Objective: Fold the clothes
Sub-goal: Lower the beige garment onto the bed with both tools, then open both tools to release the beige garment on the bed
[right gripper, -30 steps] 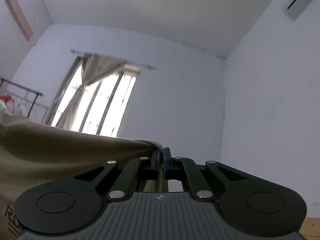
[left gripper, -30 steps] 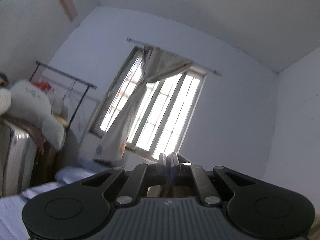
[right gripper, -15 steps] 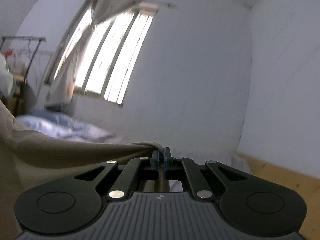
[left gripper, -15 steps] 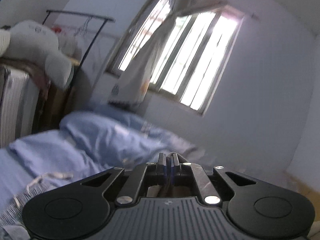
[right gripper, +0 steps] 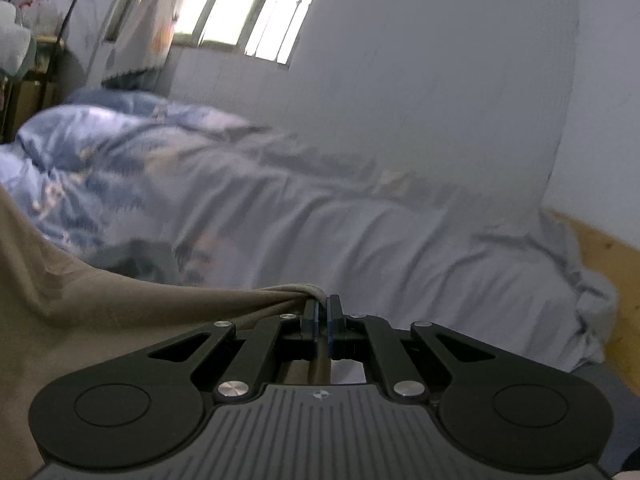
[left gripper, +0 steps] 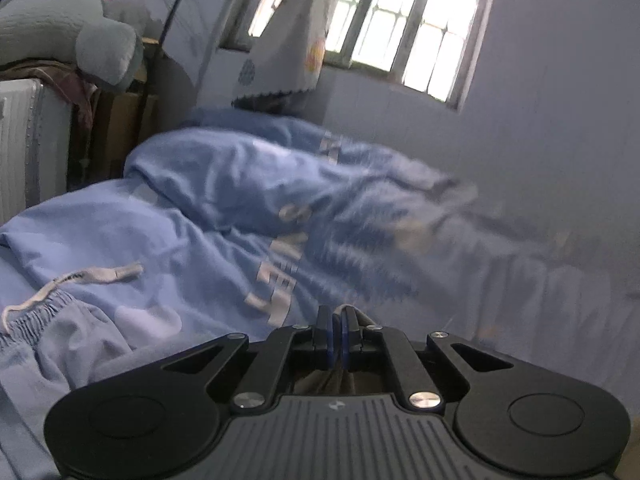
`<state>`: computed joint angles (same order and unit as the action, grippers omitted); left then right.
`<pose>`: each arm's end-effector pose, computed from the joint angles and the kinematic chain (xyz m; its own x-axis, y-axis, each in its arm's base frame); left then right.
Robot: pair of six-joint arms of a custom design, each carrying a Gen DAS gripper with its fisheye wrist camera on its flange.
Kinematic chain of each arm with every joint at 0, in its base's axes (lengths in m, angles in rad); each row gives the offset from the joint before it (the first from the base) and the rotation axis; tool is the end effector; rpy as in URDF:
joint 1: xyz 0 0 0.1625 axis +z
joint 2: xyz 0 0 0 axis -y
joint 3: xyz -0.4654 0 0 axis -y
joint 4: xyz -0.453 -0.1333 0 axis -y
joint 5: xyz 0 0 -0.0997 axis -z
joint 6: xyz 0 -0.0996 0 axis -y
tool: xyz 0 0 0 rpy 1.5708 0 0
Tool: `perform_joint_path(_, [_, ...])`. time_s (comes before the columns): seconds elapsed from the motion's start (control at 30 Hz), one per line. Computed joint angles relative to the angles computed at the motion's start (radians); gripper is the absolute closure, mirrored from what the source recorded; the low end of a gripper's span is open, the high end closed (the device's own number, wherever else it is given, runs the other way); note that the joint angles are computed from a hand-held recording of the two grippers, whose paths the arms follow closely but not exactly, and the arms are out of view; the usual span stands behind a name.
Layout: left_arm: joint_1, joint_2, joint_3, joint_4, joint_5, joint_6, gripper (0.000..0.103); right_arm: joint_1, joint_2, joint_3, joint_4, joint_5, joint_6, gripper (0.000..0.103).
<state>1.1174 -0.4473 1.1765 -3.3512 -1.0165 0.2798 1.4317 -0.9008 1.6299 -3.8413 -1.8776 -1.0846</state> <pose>-0.2187 -0.8728 0.1065 -0.8669 0.0865 -0.4909 0.4754 0.4396 -0.7621 0.0017 -0.7320 0.3224 -0.4252 0.1757 0.8879 -0.7958 0.3948 -0.4592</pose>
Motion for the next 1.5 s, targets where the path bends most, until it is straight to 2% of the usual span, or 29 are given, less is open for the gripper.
perform_joint_path(0.27, [0.021, 0.134, -0.186, 0.131, 0.090, 0.060, 0.101, -0.037, 0.102, -0.171, 0.191, -0.071, 0.057, 0.101])
perform_joint_path(0.37, [0.031, 0.172, -0.240, 0.173, 0.133, 0.075, 0.101, -0.051, 0.141, -0.222, 0.238, -0.110, 0.042, 0.101])
perform_joint_path(0.43, [0.038, 0.186, -0.254, 0.186, 0.147, 0.088, 0.100, -0.059, 0.167, -0.257, 0.274, -0.143, 0.050, 0.101])
perform_joint_path(0.6, [0.055, 0.194, -0.258, 0.256, 0.161, 0.068, 0.099, -0.077, 0.189, -0.277, 0.316, -0.166, 0.086, 0.101])
perform_joint_path(0.67, [0.055, 0.195, -0.251, 0.263, 0.171, 0.066, 0.094, -0.082, 0.183, -0.269, 0.326, -0.167, 0.108, 0.100])
perform_joint_path(0.7, [0.055, 0.196, -0.247, 0.262, 0.178, 0.068, 0.085, -0.084, 0.176, -0.261, 0.329, -0.165, 0.122, 0.096])
perform_joint_path(0.73, [0.054, 0.194, -0.242, 0.264, 0.179, 0.067, 0.069, -0.086, 0.168, -0.252, 0.332, -0.162, 0.135, 0.091])
perform_joint_path(0.8, [0.051, 0.177, -0.217, 0.257, 0.168, 0.060, 0.048, -0.088, 0.147, -0.231, 0.337, -0.155, 0.155, 0.061])
perform_joint_path(0.9, [0.044, 0.141, -0.162, 0.224, 0.153, 0.052, 0.038, -0.088, 0.103, -0.177, 0.322, -0.126, 0.178, 0.057])
perform_joint_path(1.03, [0.027, 0.049, -0.028, 0.184, 0.126, -0.009, 0.036, -0.079, 0.004, -0.043, 0.244, -0.069, 0.202, 0.056])
perform_joint_path(1.23, [-0.025, -0.136, 0.272, -0.005, 0.083, -0.046, 0.030, -0.057, -0.217, 0.263, 0.091, 0.035, 0.264, 0.054])
perform_joint_path(1.4, [-0.117, -0.289, 0.522, -0.121, 0.114, -0.049, 0.029, -0.016, -0.407, 0.507, -0.012, 0.064, 0.304, 0.053])
perform_joint_path(1.43, [-0.138, -0.322, 0.572, -0.132, 0.103, -0.066, 0.028, -0.004, -0.440, 0.550, -0.025, 0.063, 0.321, 0.053])
perform_joint_path(1.47, [-0.158, -0.358, 0.625, -0.142, 0.073, -0.089, 0.026, 0.009, -0.473, 0.592, -0.036, 0.061, 0.337, 0.047])
perform_joint_path(1.5, [-0.180, -0.391, 0.674, -0.150, 0.052, -0.110, 0.024, 0.019, -0.501, 0.630, -0.042, 0.061, 0.352, 0.035])
